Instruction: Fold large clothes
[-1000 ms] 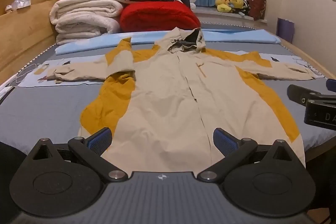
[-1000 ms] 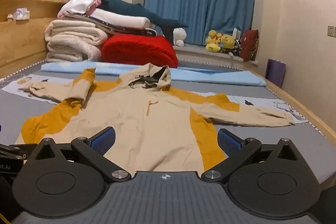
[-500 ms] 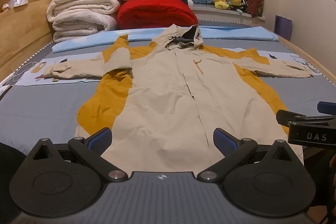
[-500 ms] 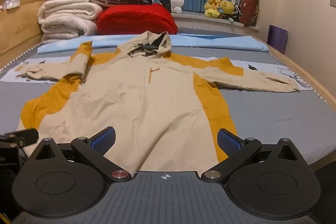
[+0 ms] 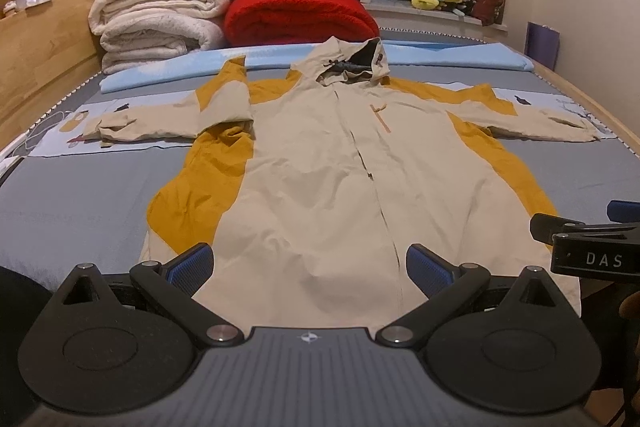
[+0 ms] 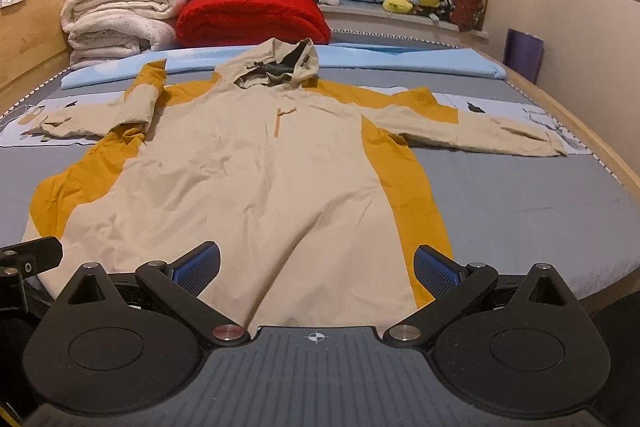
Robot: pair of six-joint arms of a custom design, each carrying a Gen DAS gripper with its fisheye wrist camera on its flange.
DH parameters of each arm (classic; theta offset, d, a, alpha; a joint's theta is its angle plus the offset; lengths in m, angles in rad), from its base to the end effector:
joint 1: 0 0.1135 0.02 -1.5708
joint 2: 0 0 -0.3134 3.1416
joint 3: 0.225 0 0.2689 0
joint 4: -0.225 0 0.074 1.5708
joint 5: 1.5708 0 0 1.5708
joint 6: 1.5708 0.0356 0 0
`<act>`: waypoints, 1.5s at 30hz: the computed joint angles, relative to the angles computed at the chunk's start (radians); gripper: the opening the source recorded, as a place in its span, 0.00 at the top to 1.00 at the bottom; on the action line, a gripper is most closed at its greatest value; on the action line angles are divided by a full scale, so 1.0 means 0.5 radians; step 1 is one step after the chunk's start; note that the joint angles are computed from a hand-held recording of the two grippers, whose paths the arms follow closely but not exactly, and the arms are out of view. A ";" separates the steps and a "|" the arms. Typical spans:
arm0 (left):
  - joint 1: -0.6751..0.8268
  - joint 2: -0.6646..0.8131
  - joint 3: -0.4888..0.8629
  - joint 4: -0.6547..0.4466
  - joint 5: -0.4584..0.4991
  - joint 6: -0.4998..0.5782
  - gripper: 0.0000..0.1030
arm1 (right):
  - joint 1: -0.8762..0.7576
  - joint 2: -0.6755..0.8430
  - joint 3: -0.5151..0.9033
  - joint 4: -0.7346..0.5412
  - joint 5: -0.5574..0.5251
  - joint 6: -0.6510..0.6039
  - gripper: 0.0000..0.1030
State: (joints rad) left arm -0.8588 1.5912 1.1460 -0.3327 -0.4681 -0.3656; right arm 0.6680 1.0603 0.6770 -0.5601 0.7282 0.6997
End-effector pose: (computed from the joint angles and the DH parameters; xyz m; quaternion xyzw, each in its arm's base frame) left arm 0.2501 -0.2652 0.2939 0.1322 0.8920 -0.0408 0.4303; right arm 0.1650 0.1000 0.2631 0.1240 0.8870 -0.0804 0.4375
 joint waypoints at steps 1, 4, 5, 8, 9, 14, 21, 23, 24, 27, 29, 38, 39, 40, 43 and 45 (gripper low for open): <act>0.001 0.000 -0.001 -0.003 0.004 -0.002 0.01 | 0.002 0.003 0.003 -0.002 0.001 0.000 0.01; 0.008 0.007 0.007 -0.016 0.012 -0.002 0.01 | 0.005 0.002 0.005 -0.011 -0.003 -0.004 0.01; 0.008 0.006 0.007 -0.018 0.014 -0.001 0.01 | 0.005 0.002 0.006 -0.014 -0.005 -0.006 0.01; 0.011 0.009 0.006 -0.017 0.018 0.001 0.01 | -0.002 0.007 0.013 -0.018 -0.016 -0.009 0.01; 0.012 0.010 0.006 -0.018 0.019 0.002 0.01 | -0.004 0.010 0.016 -0.018 -0.018 -0.009 0.01; 0.010 0.015 0.006 -0.024 0.018 0.003 0.01 | -0.002 0.013 0.017 -0.020 -0.017 -0.004 0.01; 0.010 0.019 0.013 -0.031 0.018 0.002 0.01 | -0.022 0.023 0.013 -0.011 -0.037 0.003 0.01; 0.010 0.018 0.011 -0.029 0.019 0.002 0.01 | -0.025 0.027 0.014 -0.010 -0.040 0.007 0.01; 0.010 0.019 0.013 -0.030 0.019 0.003 0.01 | -0.025 0.027 0.014 -0.010 -0.040 0.007 0.01; 0.010 0.019 0.013 -0.030 0.018 0.002 0.01 | -0.026 0.027 0.013 -0.007 -0.041 0.004 0.01; 0.009 0.020 0.013 -0.030 0.017 0.002 0.01 | -0.024 0.029 0.012 -0.006 -0.040 0.008 0.01; 0.010 0.019 0.015 -0.032 0.018 0.003 0.01 | -0.024 0.030 0.014 -0.003 -0.038 0.008 0.01; 0.010 0.020 0.016 -0.035 0.017 0.002 0.01 | -0.024 0.033 0.018 -0.006 -0.038 0.009 0.01; 0.010 0.020 0.016 -0.035 0.017 0.002 0.01 | -0.024 0.032 0.018 -0.006 -0.039 0.008 0.01; 0.010 0.020 0.017 -0.034 0.017 0.002 0.01 | -0.021 0.032 0.020 -0.002 -0.038 0.005 0.02; 0.013 0.020 0.020 -0.038 0.023 0.002 0.01 | -0.012 0.027 0.025 -0.001 -0.029 0.000 0.06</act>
State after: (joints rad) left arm -0.8520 1.6013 1.1561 -0.3515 -0.4564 -0.3644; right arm 0.6620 1.0739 0.6894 -0.5607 0.7138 0.6997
